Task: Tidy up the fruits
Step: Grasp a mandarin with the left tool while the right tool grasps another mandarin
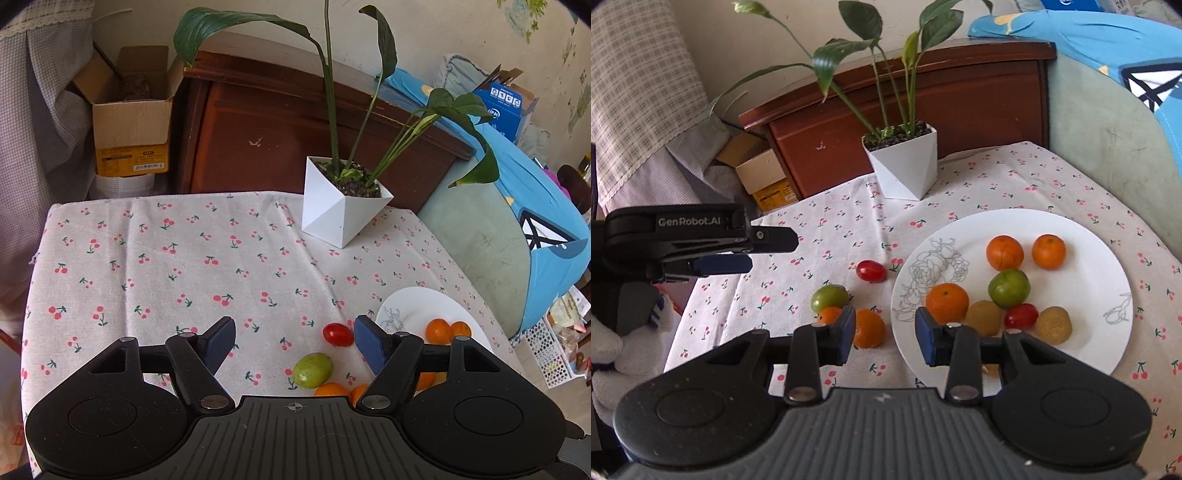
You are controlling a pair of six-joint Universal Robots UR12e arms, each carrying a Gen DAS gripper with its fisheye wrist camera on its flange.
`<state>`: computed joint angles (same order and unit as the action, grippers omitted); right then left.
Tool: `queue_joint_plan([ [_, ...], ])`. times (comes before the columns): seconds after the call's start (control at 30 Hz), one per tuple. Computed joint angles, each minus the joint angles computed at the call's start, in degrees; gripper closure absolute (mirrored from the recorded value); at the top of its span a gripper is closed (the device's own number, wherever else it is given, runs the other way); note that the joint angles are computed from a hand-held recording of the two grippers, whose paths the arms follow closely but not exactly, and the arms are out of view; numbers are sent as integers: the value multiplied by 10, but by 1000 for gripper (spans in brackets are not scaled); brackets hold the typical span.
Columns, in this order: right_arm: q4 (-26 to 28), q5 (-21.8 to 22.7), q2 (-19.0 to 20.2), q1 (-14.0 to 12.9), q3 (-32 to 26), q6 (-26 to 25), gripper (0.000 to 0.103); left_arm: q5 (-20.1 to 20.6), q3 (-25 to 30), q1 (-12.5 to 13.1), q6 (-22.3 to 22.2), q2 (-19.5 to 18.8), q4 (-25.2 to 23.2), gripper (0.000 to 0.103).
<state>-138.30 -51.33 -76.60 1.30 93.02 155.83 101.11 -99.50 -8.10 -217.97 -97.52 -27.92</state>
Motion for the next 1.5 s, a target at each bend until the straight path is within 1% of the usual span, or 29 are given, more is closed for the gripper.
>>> queue_joint_plan([
  [0.23, 0, -18, 1, 17, 3, -52, 66, -3, -4, 2, -11, 4, -16, 32],
  [0.47, -19, -58, 5, 34, 8, -85, 66, -8, -14, 8, -15, 12, -18, 32],
  [0.6, -46, -80, 8, 41, 11, -89, 66, -13, -18, 11, -15, 15, -19, 32],
  [0.7, -45, -77, 11, 42, 7, -77, 66, -16, -20, 13, -15, 17, -19, 32],
  [0.8, -55, -83, 12, 44, 8, -82, 67, -17, -22, 14, -17, 19, -20, 32],
  [0.93, -42, -81, 12, 43, 5, -92, 68, -17, -24, 14, -18, 20, -20, 32],
  [1.0, -30, -80, 11, 42, 3, -105, 68, -16, -24, 15, -18, 21, -19, 32],
  [1.1, -23, -88, 10, 43, 4, -125, 68, -18, -24, 15, -17, 21, -20, 32],
  [1.13, -25, -92, 10, 44, 5, -127, 70, -18, -24, 15, -16, 21, -20, 32],
  [1.2, -29, -99, 11, 46, 5, -121, 73, -20, -24, 15, -15, 20, -22, 32],
  [1.27, -34, -100, 11, 46, 7, -116, 73, -21, -23, 14, -10, 19, -21, 32],
  [1.37, -23, -81, 10, 41, 4, -103, 74, -26, -24, 12, -5, 18, -22, 32],
  [1.43, -16, -62, 10, 34, 1, -84, 74, -29, -25, 10, -5, 17, -24, 32],
  [1.5, -23, -55, 10, 29, 0, -63, 74, -33, -27, 9, -5, 17, -22, 32],
])
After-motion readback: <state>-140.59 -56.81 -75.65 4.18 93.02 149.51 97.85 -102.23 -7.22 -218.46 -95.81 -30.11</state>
